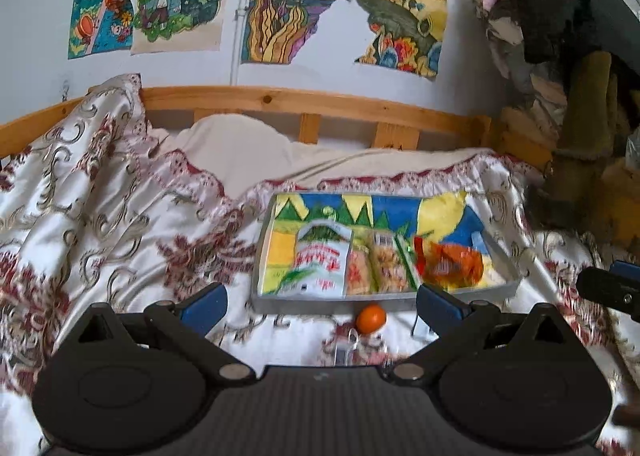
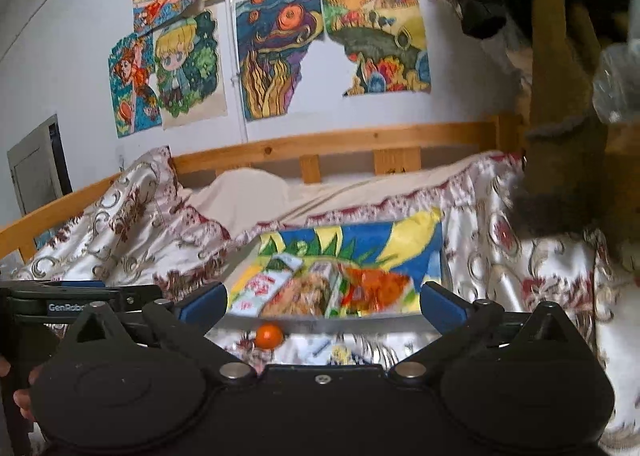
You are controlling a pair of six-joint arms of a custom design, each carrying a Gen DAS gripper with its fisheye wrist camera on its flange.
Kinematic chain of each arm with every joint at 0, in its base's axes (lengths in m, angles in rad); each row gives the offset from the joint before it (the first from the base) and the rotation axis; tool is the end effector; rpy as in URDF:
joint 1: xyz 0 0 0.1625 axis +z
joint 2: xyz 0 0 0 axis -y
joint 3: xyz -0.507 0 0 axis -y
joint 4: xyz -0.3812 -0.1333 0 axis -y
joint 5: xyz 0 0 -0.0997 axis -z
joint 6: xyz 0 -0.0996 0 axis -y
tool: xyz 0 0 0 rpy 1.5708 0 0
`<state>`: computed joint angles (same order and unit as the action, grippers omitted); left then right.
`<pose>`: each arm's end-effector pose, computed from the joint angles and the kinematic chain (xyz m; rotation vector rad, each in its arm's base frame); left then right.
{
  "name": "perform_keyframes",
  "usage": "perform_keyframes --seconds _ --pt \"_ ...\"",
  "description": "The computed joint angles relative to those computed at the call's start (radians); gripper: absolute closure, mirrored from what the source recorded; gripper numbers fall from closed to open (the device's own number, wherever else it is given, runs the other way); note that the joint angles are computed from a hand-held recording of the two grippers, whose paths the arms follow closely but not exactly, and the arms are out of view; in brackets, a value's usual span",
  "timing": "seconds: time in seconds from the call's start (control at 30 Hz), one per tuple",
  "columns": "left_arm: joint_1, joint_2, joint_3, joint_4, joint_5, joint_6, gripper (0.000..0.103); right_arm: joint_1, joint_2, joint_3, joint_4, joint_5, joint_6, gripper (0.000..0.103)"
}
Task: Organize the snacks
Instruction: 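Open both tools and lift them away from the tray, then move the left tool toward the gold pouch while the right tool approaches the blue Ca tube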
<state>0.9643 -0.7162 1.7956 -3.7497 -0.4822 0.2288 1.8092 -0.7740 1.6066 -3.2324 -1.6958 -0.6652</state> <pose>-0.1877 -0.6593 0.2271 0.1258 2.0115 -1.3521 0.2968 -0.7093 0.2417 1.0863 -2.4049 1.0993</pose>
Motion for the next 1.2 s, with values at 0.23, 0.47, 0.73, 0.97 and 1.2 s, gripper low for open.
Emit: perform_keyframes --seconds 0.23,0.47,0.73,0.97,1.2 --pt "-0.019 -0.006 0.074 0.039 0.039 -0.085 0.000 -0.013 -0.034 0.069 -0.013 -0.030 0.008 0.001" --pt "-0.023 -0.014 0.123 0.131 0.045 -0.191 0.001 -0.024 -0.055 0.114 -0.001 -0.082 0.023 0.001" --pt "-0.012 -0.012 0.134 0.224 0.019 -0.270 0.001 -0.033 -0.057 0.125 0.048 -0.138 0.057 0.001" --pt "0.004 -0.021 0.136 0.354 -0.012 -0.371 0.001 -0.036 -0.043 0.112 0.096 -0.182 0.073 0.001" --pt "0.013 -0.023 0.129 0.394 -0.033 -0.396 0.001 -0.041 -0.033 0.102 0.114 -0.205 0.086 0.001"
